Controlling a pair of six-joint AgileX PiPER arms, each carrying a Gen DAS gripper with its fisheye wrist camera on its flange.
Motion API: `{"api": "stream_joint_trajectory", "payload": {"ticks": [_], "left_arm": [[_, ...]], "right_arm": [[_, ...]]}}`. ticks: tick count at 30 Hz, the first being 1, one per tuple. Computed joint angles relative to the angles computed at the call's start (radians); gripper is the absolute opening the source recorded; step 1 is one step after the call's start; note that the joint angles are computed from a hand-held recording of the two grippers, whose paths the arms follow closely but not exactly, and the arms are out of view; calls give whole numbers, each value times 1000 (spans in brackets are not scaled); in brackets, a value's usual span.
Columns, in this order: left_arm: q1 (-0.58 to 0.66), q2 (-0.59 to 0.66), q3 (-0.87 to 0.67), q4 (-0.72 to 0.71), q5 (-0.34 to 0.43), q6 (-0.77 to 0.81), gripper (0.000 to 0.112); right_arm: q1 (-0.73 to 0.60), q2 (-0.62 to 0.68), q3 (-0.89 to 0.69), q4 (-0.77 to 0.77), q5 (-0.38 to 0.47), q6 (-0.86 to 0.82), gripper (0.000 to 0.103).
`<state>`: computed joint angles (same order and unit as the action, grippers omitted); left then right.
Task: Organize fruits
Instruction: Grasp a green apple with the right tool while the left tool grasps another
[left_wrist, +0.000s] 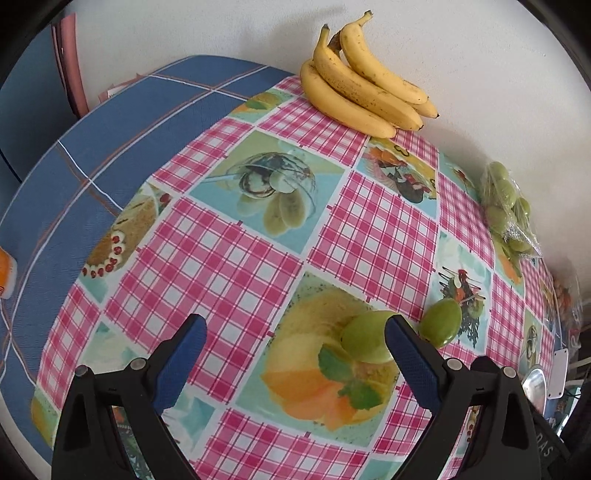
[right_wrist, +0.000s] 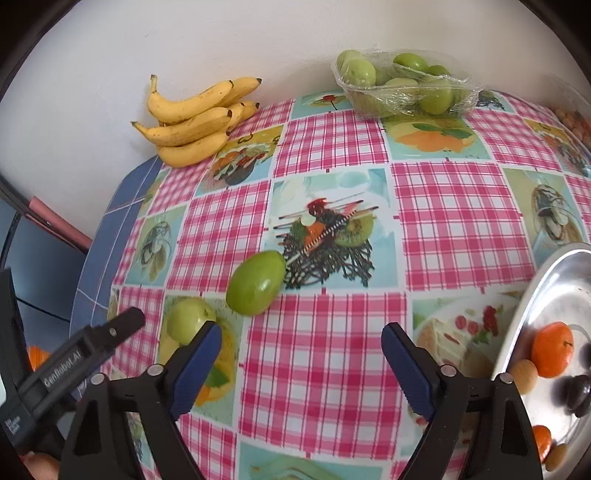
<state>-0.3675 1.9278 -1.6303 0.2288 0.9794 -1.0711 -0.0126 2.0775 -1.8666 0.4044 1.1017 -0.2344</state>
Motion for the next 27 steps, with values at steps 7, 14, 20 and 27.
{"api": "stream_joint_trajectory", "payload": {"ticks": [7, 14, 20, 27], "left_arm": [[22, 39, -26, -31, -40, 18, 96], [36, 49, -24, -81, -74, 40, 89], [50, 31, 7, -113, -109, 44, 89], [47, 37, -5, -136, -119, 74, 89]], "right_arm": [[33, 92, -115, 22, 19, 33, 72], [59, 145, -176, 45, 31, 38, 61], [75, 169, -193, 46, 29, 50, 55], [70, 183, -201, 66, 35, 53, 46]]}}
